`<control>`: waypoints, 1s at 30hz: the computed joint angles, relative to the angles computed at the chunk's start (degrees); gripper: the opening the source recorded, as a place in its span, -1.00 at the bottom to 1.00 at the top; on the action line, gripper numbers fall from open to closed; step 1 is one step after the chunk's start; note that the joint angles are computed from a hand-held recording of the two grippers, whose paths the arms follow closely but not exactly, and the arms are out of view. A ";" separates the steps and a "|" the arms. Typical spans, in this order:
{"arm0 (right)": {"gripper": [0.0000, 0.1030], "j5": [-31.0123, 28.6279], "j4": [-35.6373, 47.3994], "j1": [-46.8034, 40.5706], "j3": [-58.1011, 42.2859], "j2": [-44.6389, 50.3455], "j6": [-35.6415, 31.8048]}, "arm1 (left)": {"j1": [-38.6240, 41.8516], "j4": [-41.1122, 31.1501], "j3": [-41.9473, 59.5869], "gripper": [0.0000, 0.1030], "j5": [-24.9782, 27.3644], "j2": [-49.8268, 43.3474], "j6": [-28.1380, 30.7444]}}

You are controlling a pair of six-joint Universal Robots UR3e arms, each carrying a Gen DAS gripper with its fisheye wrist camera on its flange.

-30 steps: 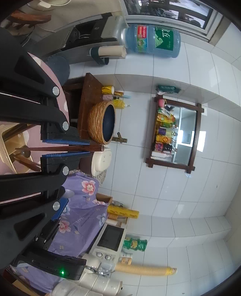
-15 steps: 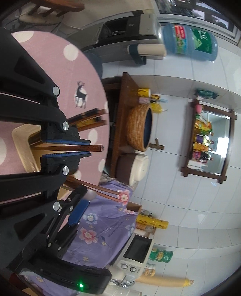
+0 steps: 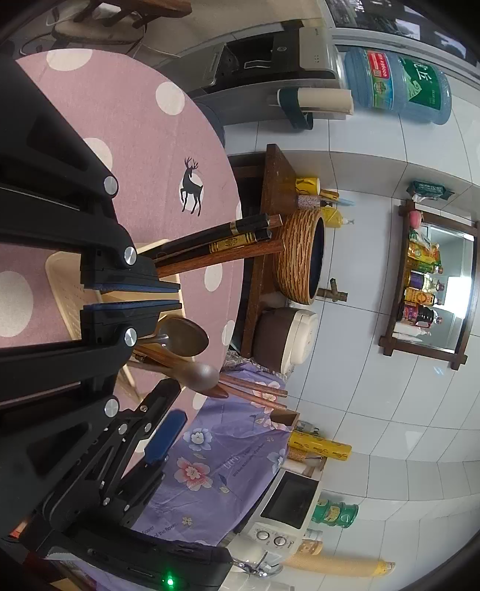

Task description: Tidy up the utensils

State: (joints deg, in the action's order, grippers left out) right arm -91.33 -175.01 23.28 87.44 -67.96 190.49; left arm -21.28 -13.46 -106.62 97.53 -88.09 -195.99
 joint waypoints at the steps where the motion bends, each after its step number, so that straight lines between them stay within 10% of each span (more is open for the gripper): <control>1: 0.08 0.11 -0.74 -0.15 1.53 -1.02 0.16 | 0.19 -0.03 -0.68 -0.89 -0.41 0.62 -0.16; 4: 0.25 -0.15 -1.47 -0.63 7.18 -5.68 0.54 | 0.89 1.52 -5.93 -0.78 -1.28 4.41 -1.12; 8: 0.69 0.98 -2.94 -3.06 17.92 -14.25 0.36 | 0.68 6.05 -15.60 0.23 2.00 10.52 -2.36; 13: 0.89 -2.62 -4.12 -4.65 30.62 -23.45 -0.79 | -2.28 10.14 -27.21 0.77 10.13 18.68 -4.55; 22: 0.89 -5.56 -9.62 -3.01 51.63 -35.30 1.78 | -18.69 13.14 -37.67 0.90 28.36 23.01 -14.08; 30: 0.89 -19.08 -20.29 15.69 59.24 -32.97 6.64 | -40.38 10.38 -36.29 0.90 47.47 12.88 -26.26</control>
